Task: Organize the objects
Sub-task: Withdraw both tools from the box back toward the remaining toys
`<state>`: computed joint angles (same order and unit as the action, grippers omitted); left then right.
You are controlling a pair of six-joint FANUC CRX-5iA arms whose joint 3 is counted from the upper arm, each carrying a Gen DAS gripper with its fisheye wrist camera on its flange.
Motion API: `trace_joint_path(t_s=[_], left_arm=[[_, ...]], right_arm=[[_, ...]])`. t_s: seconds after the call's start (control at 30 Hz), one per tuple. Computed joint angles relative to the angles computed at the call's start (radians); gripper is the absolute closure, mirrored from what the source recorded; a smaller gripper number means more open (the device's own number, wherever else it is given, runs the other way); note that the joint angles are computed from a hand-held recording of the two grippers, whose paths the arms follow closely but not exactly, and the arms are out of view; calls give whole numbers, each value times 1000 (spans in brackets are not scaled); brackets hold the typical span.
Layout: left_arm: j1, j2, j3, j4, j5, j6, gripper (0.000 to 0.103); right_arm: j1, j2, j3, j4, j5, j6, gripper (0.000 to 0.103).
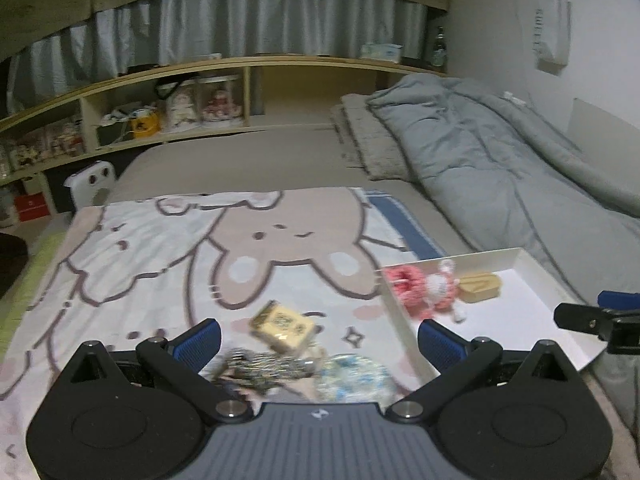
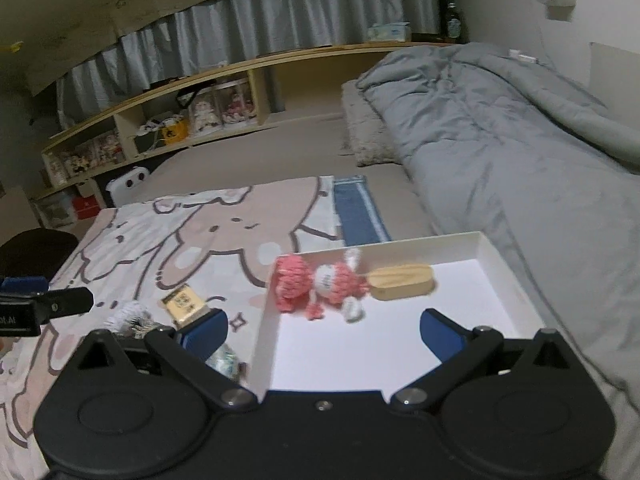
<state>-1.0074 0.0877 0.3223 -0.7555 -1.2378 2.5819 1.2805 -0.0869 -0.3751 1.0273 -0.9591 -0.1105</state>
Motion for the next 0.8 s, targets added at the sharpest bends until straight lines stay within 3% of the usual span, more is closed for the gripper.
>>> trace_joint_path(t_s=[0.5, 0.8], left_arm=[[36, -107, -132, -34, -35, 69, 0], [99, -149, -226, 16, 25, 75, 0]], right_arm=[[-25, 114, 72, 38, 166, 16, 0], [-63, 170, 76, 97, 261, 9, 0]])
